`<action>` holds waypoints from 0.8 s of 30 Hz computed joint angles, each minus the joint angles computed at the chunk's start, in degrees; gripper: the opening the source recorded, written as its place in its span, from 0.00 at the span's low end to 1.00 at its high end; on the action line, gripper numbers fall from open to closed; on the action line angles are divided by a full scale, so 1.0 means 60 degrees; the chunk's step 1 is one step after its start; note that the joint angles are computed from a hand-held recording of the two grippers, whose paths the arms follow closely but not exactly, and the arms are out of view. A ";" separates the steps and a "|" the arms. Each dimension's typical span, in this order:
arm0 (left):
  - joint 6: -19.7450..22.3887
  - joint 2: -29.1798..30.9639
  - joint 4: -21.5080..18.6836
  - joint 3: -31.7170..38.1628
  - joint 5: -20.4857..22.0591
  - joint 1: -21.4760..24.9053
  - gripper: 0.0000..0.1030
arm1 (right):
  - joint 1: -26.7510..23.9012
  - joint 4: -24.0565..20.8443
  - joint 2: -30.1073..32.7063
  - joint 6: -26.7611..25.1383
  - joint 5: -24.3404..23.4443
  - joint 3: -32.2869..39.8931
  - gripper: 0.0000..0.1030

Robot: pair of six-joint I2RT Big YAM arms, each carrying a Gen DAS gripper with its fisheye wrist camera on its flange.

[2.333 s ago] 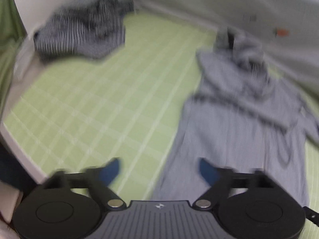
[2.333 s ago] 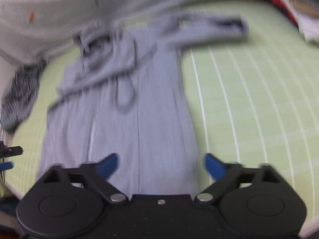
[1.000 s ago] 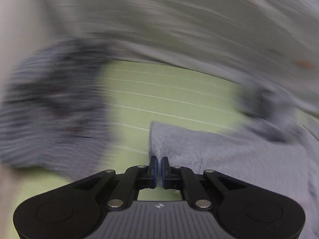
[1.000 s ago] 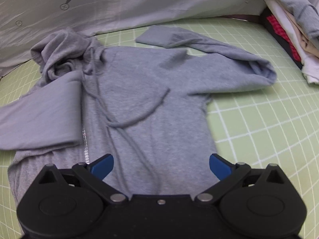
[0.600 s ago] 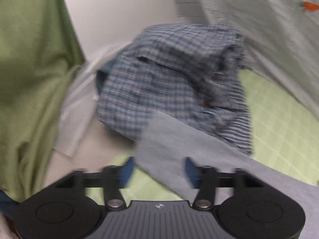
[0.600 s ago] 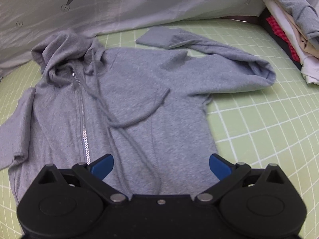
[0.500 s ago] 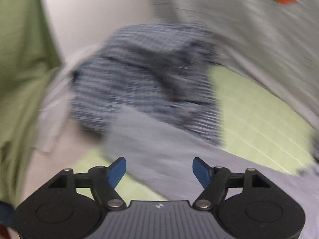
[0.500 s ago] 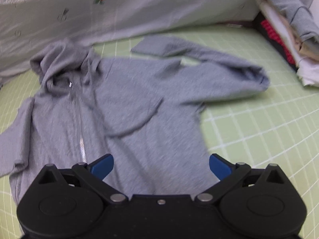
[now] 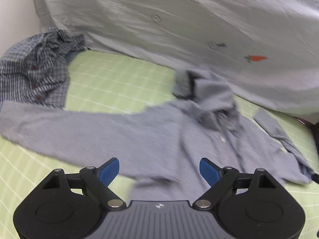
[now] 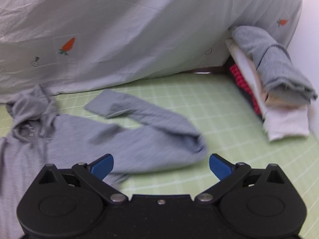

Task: Fold clothes

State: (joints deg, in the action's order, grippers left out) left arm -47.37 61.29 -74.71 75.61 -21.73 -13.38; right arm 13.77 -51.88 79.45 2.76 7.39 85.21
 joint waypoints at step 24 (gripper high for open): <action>-0.0860 0.1395 -0.0525 0.1633 -0.0444 -0.0981 0.87 | -0.2101 0.0217 0.0040 0.0734 -0.1255 -0.1110 0.16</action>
